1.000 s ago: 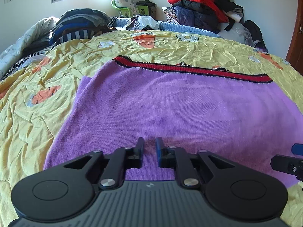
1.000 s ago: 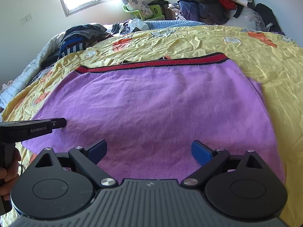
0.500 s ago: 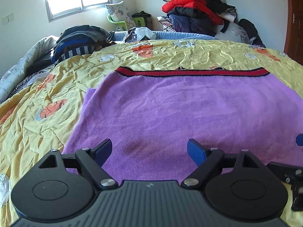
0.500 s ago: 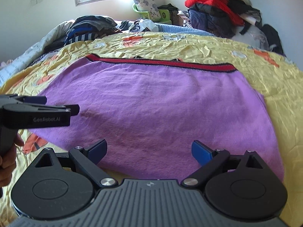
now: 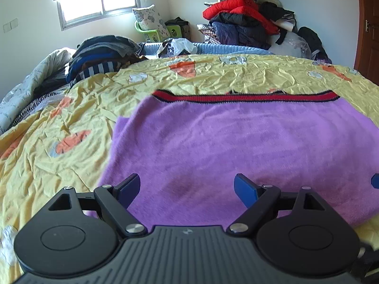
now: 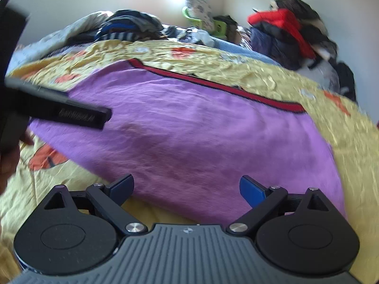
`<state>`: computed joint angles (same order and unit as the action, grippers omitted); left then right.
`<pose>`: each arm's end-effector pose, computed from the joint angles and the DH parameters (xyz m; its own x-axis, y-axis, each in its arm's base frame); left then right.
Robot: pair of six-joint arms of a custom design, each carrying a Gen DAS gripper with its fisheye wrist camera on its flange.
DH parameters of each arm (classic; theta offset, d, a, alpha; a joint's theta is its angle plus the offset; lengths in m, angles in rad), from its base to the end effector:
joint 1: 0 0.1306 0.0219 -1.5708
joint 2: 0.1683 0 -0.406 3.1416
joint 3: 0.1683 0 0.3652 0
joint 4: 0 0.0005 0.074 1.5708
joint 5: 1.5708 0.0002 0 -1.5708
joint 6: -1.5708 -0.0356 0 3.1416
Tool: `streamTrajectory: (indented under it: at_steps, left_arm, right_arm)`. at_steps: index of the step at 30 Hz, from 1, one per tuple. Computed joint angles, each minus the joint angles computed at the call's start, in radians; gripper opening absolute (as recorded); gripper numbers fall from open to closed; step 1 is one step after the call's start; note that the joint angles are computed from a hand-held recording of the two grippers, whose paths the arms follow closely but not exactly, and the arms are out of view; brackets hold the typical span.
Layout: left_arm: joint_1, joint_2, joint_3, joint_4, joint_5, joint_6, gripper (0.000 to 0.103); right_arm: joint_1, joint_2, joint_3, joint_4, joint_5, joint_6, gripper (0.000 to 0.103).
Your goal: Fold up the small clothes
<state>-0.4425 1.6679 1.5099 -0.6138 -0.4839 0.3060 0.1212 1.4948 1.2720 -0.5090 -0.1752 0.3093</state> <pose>0.5170 -0.2272 0.3912 -0.6244 0.0008 -0.7811 -0.1157 0.9889 0.0935 0.4922 0.0657 0.3812 -0.5564 -0.3697 -0.7441 -0.4379 0.8916 -0.1155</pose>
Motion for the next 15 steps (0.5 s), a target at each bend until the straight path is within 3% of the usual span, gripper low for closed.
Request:
streamTrajectory:
  at_steps: [4,8,15]
  left_arm:
    - [0.057,-0.03,-0.007,0.026,-0.005,0.006,0.087]
    - [0.141,-0.028,0.023,-0.009,0.03,0.025,0.089]
    - [0.284,0.02,0.085,-0.081,0.331,0.049,0.089]
  right_arm:
    - [0.053,-0.024,-0.04,0.053,0.036,0.107,0.095]
    - [0.109,-0.043,-0.086,0.126,0.074,0.22,0.095]
    - [0.179,-0.046,-0.124,0.192,0.114,0.288,0.095]
